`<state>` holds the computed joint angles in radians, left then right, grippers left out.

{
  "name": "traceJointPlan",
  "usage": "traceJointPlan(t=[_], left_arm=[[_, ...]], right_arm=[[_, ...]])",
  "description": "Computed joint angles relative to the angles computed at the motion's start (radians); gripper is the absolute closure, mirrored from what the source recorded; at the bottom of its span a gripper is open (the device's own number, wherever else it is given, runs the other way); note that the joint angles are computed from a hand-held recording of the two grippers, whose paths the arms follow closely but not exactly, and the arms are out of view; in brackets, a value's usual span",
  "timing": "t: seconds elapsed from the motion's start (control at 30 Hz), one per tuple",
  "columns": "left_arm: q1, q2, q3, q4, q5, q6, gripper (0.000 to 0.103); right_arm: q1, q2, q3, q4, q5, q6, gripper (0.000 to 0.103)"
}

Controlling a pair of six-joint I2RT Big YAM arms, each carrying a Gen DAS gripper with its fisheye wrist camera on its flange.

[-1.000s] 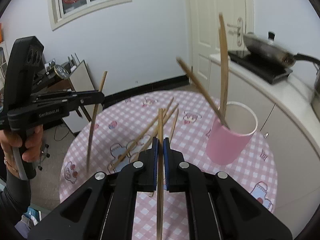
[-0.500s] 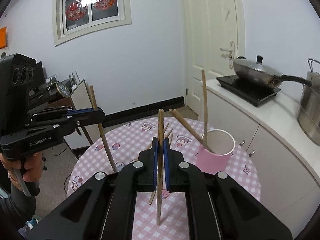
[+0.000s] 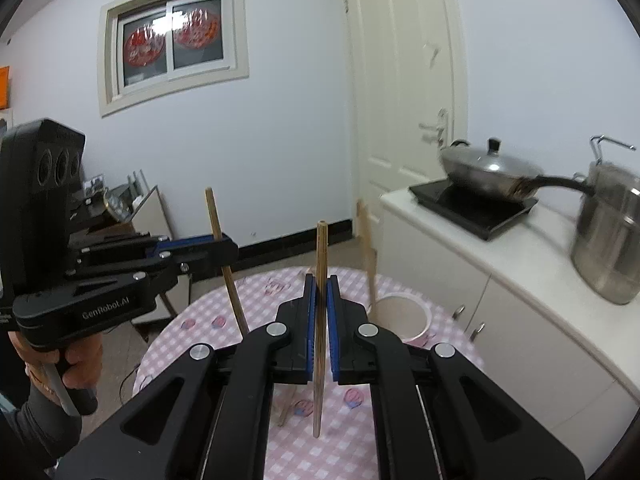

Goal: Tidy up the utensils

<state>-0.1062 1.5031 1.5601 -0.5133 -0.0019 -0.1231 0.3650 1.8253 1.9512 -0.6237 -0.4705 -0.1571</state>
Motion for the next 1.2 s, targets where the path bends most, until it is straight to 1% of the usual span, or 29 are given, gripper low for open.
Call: traceJointPlan(t=[0.07, 0.13, 0.3, 0.47, 0.53, 0.6, 0.63, 0.73, 0.87, 0.93, 1.0, 1.1, 1.2], left_arm=[[-0.006, 0.013, 0.028, 0.01, 0.016, -0.012, 0.098], [-0.012, 0.035, 0.065, 0.004, 0.022, -0.023, 0.098], [-0.036, 0.1, 0.182, -0.011, -0.002, -0.022, 0.098], [-0.049, 0.181, 0.318, -0.044, -0.013, -0.051, 0.098], [-0.053, 0.207, 0.359, -0.037, -0.029, -0.059, 0.098], [-0.058, 0.229, 0.389, -0.02, -0.057, -0.057, 0.098], [-0.06, 0.24, 0.4, 0.0, -0.075, -0.052, 0.098], [-0.063, 0.265, 0.416, 0.031, -0.094, -0.052, 0.098], [-0.069, 0.282, 0.402, 0.089, -0.127, -0.024, 0.098], [-0.072, 0.294, 0.402, 0.105, -0.142, -0.008, 0.098], [-0.074, 0.303, 0.402, 0.117, -0.154, 0.001, 0.098], [-0.074, 0.32, 0.399, 0.128, -0.153, 0.007, 0.098], [-0.079, 0.336, 0.396, 0.13, -0.168, 0.022, 0.098]], right_arm=[[-0.007, 0.002, 0.014, 0.013, 0.014, 0.01, 0.099], [-0.012, 0.009, 0.038, 0.021, 0.027, 0.023, 0.099], [-0.017, 0.042, 0.111, 0.028, 0.061, 0.033, 0.099], [-0.022, 0.092, 0.213, 0.021, 0.093, 0.038, 0.099], [-0.024, 0.109, 0.247, 0.031, 0.106, 0.046, 0.099], [-0.024, 0.122, 0.265, 0.067, 0.139, 0.049, 0.099], [-0.025, 0.131, 0.276, 0.076, 0.148, 0.051, 0.099], [-0.032, 0.168, 0.321, 0.09, 0.149, 0.08, 0.099], [-0.043, 0.22, 0.385, 0.091, 0.136, 0.13, 0.099], [-0.047, 0.244, 0.411, 0.088, 0.132, 0.144, 0.099], [-0.048, 0.28, 0.459, 0.064, 0.126, 0.154, 0.099], [-0.049, 0.318, 0.501, 0.045, 0.109, 0.17, 0.099], [-0.049, 0.339, 0.518, 0.028, 0.1, 0.178, 0.099]])
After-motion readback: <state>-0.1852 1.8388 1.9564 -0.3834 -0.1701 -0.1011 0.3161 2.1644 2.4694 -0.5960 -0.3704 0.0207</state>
